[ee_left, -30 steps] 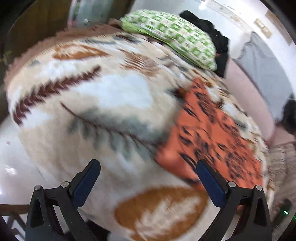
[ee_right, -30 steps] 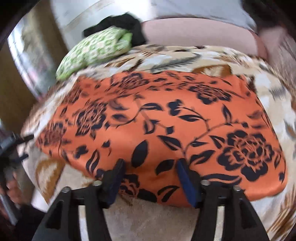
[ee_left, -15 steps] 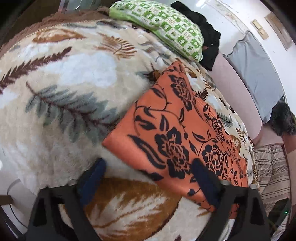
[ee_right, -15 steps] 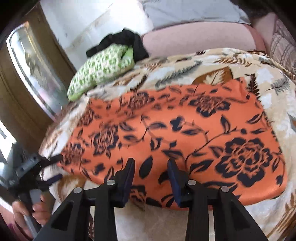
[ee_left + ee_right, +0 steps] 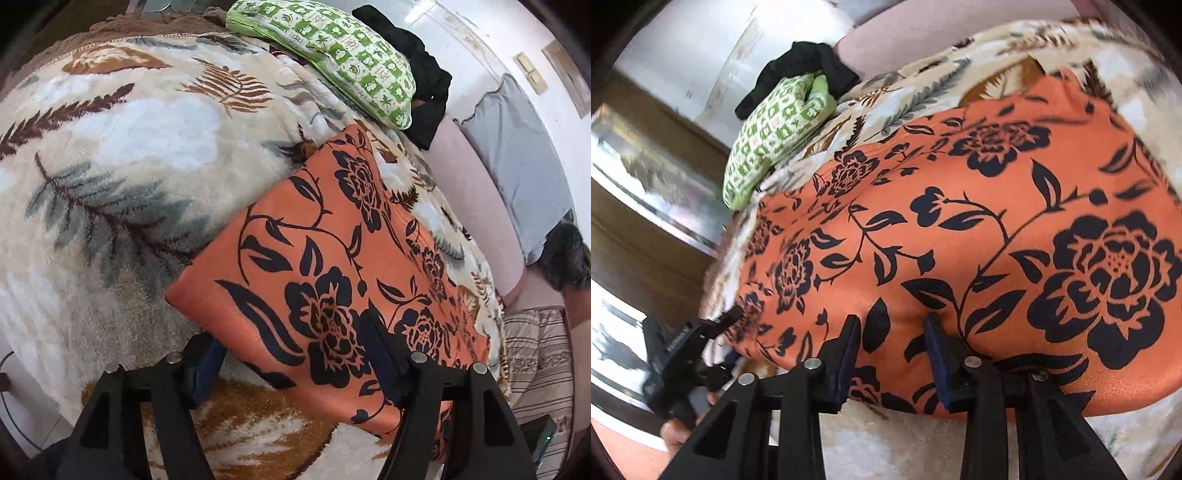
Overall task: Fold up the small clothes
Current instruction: 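Grasp the folded blouse edge with the left tool and lift it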
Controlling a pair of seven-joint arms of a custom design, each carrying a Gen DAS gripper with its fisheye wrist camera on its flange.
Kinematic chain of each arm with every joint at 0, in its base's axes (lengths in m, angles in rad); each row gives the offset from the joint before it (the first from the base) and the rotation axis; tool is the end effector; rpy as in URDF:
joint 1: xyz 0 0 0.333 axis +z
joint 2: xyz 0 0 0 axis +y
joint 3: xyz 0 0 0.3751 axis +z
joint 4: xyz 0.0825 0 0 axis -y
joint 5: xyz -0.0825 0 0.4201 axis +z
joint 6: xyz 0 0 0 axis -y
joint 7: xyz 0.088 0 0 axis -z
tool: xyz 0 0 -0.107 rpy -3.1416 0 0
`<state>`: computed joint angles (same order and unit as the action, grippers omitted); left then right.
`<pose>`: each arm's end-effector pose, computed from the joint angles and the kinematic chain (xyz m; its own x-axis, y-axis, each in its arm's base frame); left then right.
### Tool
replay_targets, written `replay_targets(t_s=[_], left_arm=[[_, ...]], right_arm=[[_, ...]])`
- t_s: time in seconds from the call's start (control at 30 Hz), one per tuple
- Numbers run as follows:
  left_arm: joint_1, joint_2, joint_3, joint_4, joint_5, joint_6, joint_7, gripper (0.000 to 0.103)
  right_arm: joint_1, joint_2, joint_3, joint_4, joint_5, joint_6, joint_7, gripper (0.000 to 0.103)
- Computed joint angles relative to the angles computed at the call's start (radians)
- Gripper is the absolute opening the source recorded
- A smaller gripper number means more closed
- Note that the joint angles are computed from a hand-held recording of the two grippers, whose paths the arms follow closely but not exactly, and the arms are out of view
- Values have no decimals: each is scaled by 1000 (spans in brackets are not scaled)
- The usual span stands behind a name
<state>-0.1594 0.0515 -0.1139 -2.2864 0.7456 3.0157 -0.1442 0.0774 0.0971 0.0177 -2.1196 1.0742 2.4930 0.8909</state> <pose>0.5484 -0.2051 0.4294 0.4828 -0.7142 0.5067 -0.5889 -0.6930 -0.4157 0.6134 0.0534 0.4301 0.1121 -0.8030 -0.5853 -0.9049 0.1609 -0.3940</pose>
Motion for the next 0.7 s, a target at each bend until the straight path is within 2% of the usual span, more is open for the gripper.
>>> replay_targets(t_s=[0.03,0.1,0.2,0.27,0.47,0.6,0.7], left_arm=[[-4,-2,-2,6,1,-25,-3,58],[-6,-10,-16,16,-31,-100,29,40],[2,-19,-14,9,34,-78,-18,30],[4,-28,-19,19,85,-88,-48,27],[-25,-34,-73,132,227,-249,19,21],[-81,8,-106,245,327,-332,118,20],[-132,52,-114,309,411,-340,169,20]], right_arm=[[-5,3,-2,4,12,-17,0,39],[-15,5,-6,10,37,-50,4,39],[-30,8,-13,13,67,-95,1,38],[-39,11,-17,17,80,-126,-8,38],[-79,25,-35,23,151,-237,-39,38],[-117,28,-50,25,228,-325,-73,40],[-138,23,-60,20,285,-370,-102,40]])
